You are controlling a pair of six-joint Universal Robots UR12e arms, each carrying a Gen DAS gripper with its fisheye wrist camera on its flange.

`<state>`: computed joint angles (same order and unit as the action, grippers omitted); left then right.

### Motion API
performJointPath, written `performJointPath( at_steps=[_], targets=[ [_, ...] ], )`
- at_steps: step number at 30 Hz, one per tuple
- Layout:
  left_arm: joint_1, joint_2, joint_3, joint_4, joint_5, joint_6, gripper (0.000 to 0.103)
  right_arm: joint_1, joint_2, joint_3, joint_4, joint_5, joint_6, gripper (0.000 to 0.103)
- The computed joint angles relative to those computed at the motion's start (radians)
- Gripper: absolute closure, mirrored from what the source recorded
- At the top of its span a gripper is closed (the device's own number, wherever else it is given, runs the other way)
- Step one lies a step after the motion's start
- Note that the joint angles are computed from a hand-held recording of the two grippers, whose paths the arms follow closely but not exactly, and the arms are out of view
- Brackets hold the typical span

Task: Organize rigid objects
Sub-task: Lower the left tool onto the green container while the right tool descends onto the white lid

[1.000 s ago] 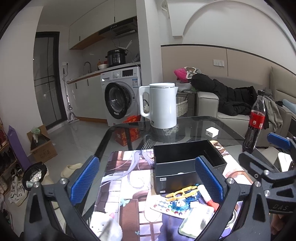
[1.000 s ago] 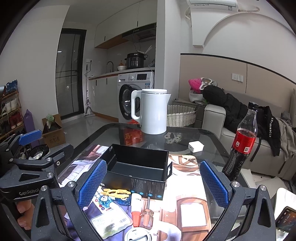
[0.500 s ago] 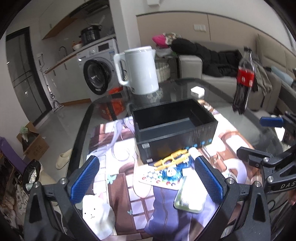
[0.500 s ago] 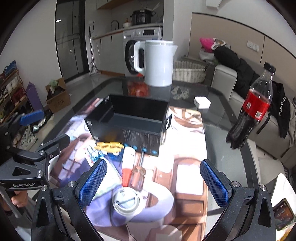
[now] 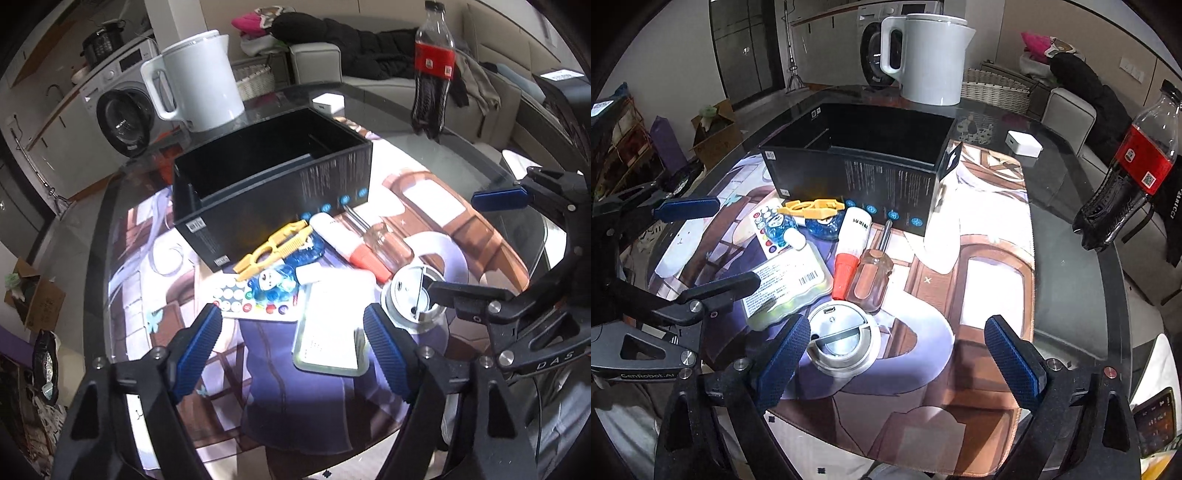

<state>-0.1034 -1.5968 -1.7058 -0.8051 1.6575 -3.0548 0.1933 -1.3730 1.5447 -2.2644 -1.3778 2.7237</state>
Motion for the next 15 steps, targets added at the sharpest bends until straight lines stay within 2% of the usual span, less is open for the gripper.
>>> performJointPath(
  at_steps=[4, 8, 15],
  targets=[
    [0.002, -0.005, 0.007, -0.022, -0.015, 0.009, 0.025, 0.006, 0.008, -0.01, 0.064, 0.002, -0.039, 0.021],
    [0.003, -0.01, 0.013, -0.047, -0.017, 0.018, 0.025, 0.018, 0.01, -0.01, 0.087, -0.018, -0.079, 0.022],
    [-0.003, -0.023, 0.023, -0.087, -0.013, 0.037, 0.025, 0.017, 0.01, -0.015, 0.13, -0.005, -0.104, 0.023]
  ],
)
